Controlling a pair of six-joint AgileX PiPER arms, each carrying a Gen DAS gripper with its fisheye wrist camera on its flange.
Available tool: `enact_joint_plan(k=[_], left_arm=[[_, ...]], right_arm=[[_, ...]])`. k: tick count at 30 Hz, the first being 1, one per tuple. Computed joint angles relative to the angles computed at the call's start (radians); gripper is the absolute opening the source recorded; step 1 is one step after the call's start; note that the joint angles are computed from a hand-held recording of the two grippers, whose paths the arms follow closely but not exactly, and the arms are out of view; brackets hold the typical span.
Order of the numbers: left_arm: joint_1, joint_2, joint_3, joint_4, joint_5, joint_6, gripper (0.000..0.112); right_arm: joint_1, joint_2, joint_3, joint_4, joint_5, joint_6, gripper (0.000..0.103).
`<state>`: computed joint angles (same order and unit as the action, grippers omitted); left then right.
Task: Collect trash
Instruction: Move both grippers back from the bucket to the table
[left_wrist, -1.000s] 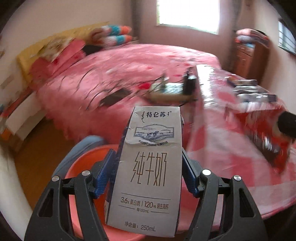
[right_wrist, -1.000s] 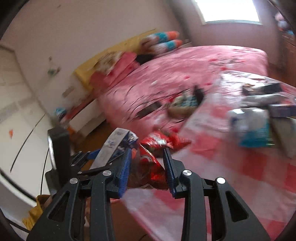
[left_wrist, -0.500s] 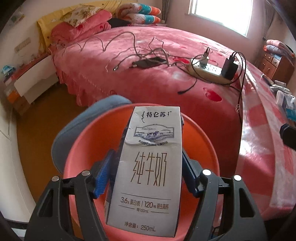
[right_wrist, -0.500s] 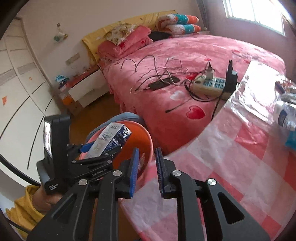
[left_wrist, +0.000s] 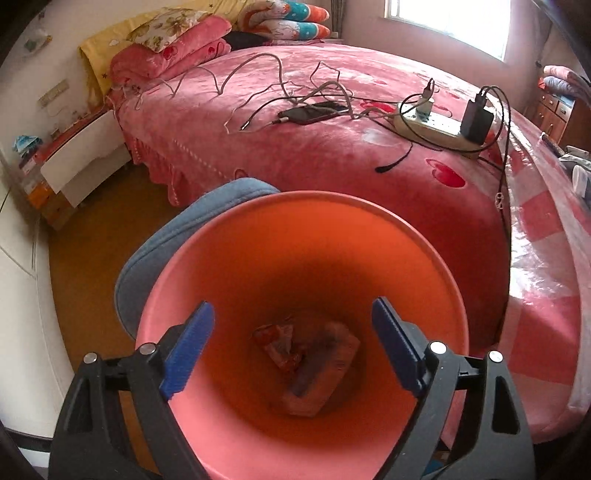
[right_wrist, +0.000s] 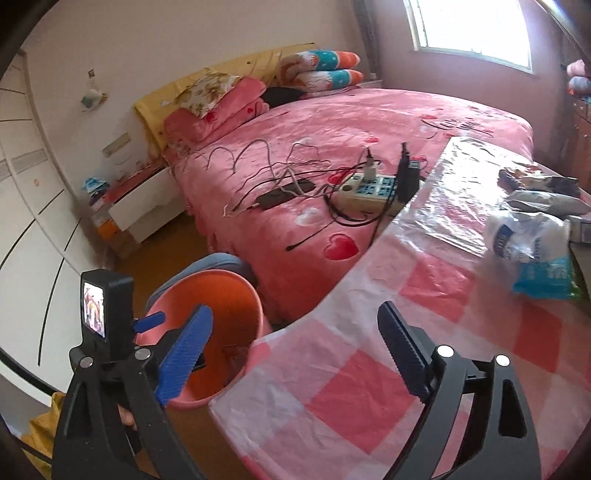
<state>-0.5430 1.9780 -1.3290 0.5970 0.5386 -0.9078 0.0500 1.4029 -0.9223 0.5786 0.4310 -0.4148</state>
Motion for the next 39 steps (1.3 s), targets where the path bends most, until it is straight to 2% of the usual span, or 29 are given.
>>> enact_joint_plan(k=[6, 12, 19, 20, 28, 35, 39], left_arm=[[-0.025, -0.027, -0.009, 0.024, 0.022, -0.006, 0.088], [-0.067, -0.047, -0.043, 0.046, 0.061, 0.001, 0.088], [-0.141, -0.055, -0.123, 0.076, 0.153, 0.004, 0.088], [-0.152, -0.056, -0.137, 0.079, 0.165, 0.009, 0.088], [-0.256, -0.053, -0.236, 0.118, 0.249, 0.034, 0.088], [-0.342, -0.022, -0.332, 0.133, 0.309, 0.07, 0.088], [-0.389, 0.0, -0.381, 0.141, 0.342, 0.095, 0.088]], right_arm=[[-0.028, -0.047, 0.025, -0.082, 0.008, 0.112, 0.09], [-0.086, -0.103, 0.053, -0.084, 0.033, 0.108, 0.09], [-0.182, -0.163, 0.081, -0.029, 0.072, 0.031, 0.091], [-0.204, -0.174, 0.087, -0.005, 0.081, 0.006, 0.094], [-0.36, -0.278, 0.127, 0.061, 0.166, -0.099, 0.095], [-0.562, -0.368, 0.159, 0.135, 0.263, -0.238, 0.095], [-0.728, -0.4, 0.179, 0.216, 0.35, -0.368, 0.095]])
